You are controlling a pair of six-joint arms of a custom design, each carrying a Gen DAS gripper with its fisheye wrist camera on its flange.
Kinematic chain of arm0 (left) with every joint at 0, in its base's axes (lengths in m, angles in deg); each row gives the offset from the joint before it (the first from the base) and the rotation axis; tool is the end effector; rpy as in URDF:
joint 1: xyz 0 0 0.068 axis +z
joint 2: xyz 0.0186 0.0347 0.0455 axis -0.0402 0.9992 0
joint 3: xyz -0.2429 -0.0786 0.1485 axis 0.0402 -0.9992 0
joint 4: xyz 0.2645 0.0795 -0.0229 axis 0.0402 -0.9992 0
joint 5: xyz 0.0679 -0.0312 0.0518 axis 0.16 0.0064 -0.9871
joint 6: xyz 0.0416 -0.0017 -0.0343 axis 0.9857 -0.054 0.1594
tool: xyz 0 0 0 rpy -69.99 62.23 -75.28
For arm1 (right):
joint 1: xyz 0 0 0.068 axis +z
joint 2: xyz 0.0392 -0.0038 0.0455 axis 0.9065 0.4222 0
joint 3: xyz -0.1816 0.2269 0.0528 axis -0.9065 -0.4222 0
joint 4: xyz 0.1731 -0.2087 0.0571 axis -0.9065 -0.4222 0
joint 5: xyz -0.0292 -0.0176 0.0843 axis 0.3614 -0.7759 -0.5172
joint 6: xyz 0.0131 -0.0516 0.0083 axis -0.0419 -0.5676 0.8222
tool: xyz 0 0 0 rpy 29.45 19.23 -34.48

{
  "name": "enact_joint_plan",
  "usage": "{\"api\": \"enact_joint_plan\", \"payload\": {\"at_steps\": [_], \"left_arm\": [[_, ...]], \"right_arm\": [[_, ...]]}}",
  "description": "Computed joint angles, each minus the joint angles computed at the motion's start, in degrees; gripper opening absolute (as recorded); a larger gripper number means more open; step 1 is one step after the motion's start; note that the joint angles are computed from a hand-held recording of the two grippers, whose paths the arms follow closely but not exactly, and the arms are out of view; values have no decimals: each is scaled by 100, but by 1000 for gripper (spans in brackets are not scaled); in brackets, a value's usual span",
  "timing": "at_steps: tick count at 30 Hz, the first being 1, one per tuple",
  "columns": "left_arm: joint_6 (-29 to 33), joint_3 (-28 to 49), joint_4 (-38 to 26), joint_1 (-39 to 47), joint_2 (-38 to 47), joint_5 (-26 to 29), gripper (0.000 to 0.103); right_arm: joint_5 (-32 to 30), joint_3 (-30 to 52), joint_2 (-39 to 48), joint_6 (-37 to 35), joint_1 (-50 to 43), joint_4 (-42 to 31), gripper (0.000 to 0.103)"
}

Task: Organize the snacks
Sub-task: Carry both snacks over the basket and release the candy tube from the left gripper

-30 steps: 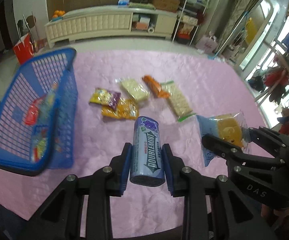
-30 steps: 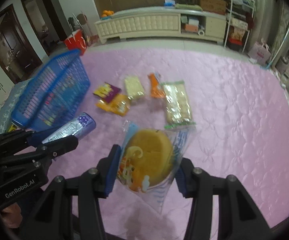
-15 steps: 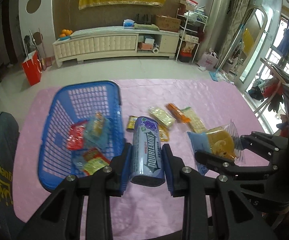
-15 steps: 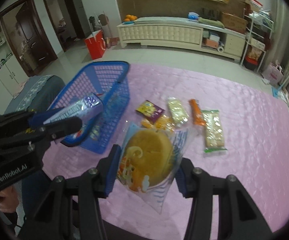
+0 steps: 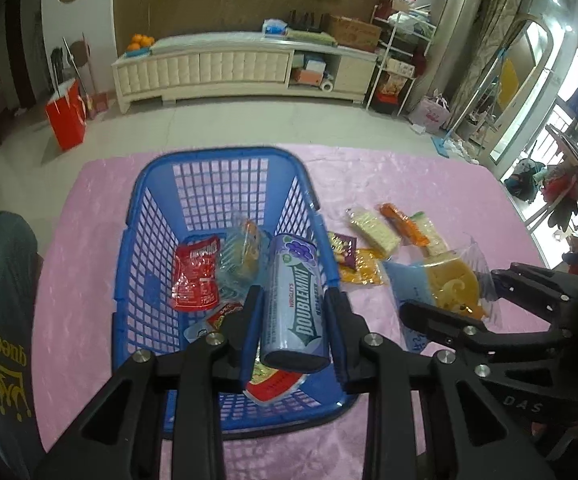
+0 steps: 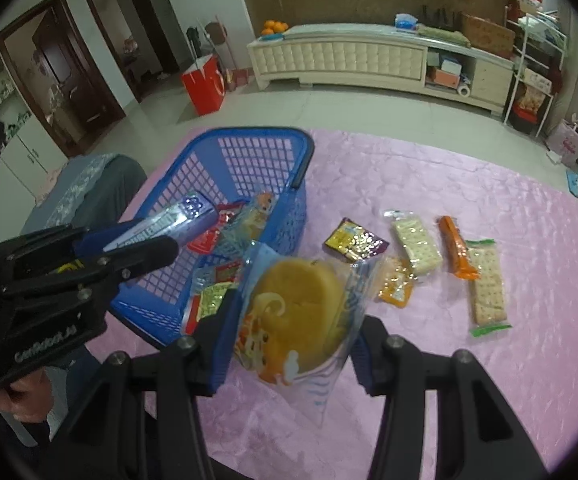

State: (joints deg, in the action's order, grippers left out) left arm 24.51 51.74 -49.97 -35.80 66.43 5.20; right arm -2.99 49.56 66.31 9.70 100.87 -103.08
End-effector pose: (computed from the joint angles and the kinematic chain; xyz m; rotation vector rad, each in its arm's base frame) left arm 0.3071 -0.2110 0.2184 0.7581 2.4712 -0.4768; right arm 0.2279 0.1546 0.2774 0.1641 2.5949 0.1754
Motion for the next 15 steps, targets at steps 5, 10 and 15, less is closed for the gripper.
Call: {"api": "enact_joint_plan", "payload": {"at_steps": [5,10,15], "left_arm": [[57,266,3,106,566,139,28],[68,473,48,60,978,134,28],[90,706,-24,-38,1210,48,28]], "right_arm": [[-138,-30,197,-155,-205,149,55],[-318,-115,297,-266,-418,279,55],[-405,-161,277,-341,-548,311,55]]}}
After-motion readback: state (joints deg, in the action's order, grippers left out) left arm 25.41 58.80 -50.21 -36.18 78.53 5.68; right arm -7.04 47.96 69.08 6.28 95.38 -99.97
